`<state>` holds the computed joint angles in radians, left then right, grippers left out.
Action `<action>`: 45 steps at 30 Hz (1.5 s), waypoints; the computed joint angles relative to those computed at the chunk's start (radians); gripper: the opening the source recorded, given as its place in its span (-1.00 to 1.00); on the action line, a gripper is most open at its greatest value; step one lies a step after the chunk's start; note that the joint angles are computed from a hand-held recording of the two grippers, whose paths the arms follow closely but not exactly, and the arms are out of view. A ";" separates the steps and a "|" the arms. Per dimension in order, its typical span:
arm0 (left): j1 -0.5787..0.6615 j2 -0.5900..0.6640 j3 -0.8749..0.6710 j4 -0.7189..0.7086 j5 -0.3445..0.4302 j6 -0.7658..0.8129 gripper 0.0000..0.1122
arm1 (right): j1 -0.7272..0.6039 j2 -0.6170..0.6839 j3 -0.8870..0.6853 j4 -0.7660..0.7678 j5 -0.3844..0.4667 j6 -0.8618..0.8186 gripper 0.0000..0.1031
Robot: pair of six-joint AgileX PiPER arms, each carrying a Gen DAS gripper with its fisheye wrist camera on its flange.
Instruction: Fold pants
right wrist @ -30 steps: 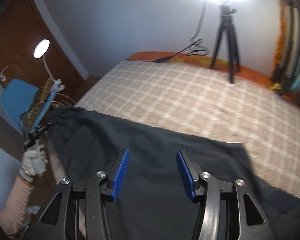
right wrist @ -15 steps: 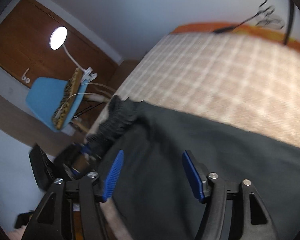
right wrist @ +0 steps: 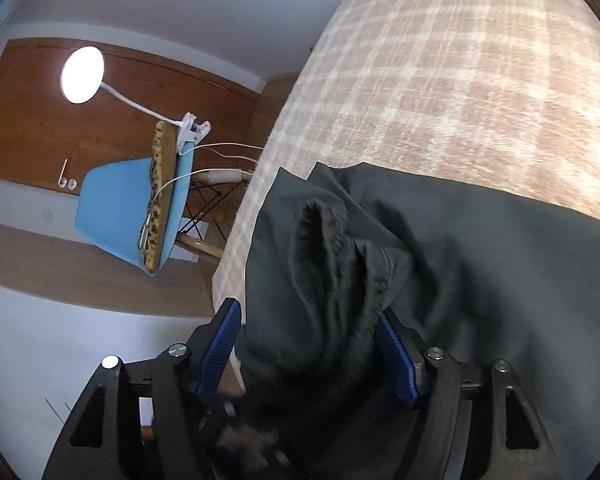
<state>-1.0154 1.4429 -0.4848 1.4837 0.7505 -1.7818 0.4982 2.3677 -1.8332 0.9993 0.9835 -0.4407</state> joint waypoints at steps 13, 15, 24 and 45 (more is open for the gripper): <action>0.300 -0.581 0.124 -0.532 -0.119 0.482 -0.09 | 0.032 -0.053 0.076 -0.100 -0.115 0.023 -0.69; 0.408 -0.570 0.114 -0.596 -0.200 0.592 -0.09 | 0.017 -0.126 0.180 -0.054 -0.155 -0.049 -0.70; 0.458 -0.342 -0.005 -0.610 -0.423 0.613 -0.09 | -0.179 -0.489 0.674 0.110 -0.175 -0.327 -0.70; 0.060 -0.086 -0.243 -0.618 -0.262 0.513 -0.09 | -0.896 -0.882 1.086 -0.115 -0.009 -0.535 -0.70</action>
<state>-0.9550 1.3565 -0.7282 0.8656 0.4884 -1.2686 -0.3979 1.4861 -0.7472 0.8840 0.9750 -0.9755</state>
